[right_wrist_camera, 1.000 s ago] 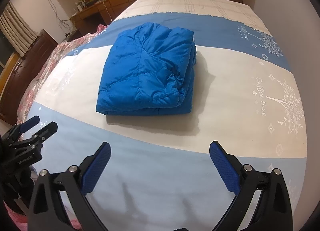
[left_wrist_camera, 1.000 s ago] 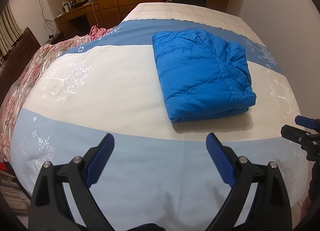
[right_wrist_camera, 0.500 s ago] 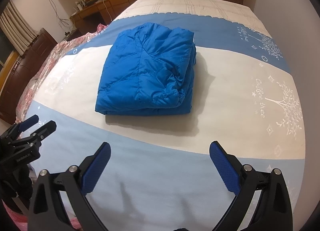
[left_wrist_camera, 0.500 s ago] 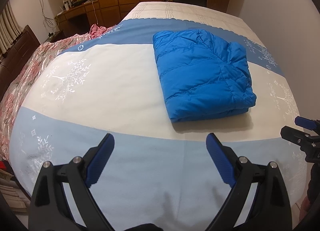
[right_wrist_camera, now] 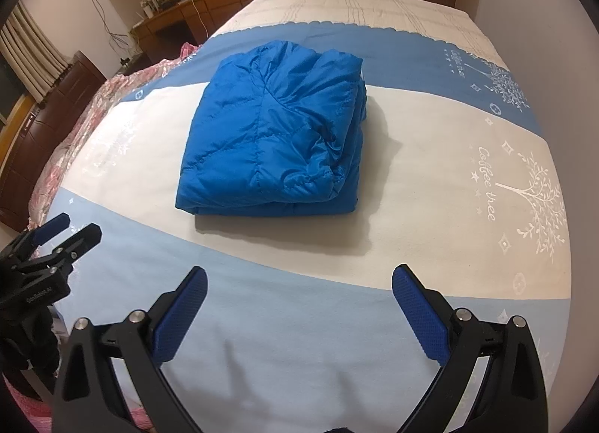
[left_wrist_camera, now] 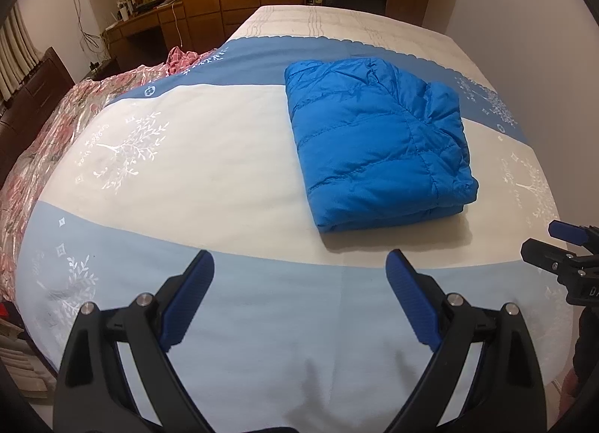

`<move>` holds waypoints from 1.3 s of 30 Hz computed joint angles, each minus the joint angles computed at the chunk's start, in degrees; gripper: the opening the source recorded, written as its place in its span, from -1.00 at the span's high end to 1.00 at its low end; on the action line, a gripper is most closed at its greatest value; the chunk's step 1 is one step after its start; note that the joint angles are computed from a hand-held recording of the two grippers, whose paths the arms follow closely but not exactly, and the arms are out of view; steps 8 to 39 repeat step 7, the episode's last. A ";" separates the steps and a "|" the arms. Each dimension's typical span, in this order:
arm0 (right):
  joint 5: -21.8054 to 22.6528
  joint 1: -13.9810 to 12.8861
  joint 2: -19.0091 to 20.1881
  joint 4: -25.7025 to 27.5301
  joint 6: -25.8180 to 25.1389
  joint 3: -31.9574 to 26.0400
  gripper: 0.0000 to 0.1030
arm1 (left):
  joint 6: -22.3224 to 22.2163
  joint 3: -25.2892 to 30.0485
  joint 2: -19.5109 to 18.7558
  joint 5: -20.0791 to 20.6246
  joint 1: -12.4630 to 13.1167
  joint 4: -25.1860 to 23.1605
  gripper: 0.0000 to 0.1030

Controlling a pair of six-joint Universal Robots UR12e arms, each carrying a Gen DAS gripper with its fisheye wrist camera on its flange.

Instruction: Fold large clothes

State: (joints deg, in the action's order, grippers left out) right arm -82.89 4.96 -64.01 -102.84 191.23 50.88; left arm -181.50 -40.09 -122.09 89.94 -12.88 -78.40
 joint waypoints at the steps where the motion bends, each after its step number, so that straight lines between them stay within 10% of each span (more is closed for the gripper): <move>1: 0.01 -0.02 0.00 0.11 0.00 -0.04 -0.92 | -0.10 0.17 -0.08 0.10 -0.02 -0.21 -0.79; 39: 0.34 -0.36 0.21 0.30 -0.12 -0.26 -0.92 | -0.23 0.37 -0.18 0.35 0.01 -0.51 -0.79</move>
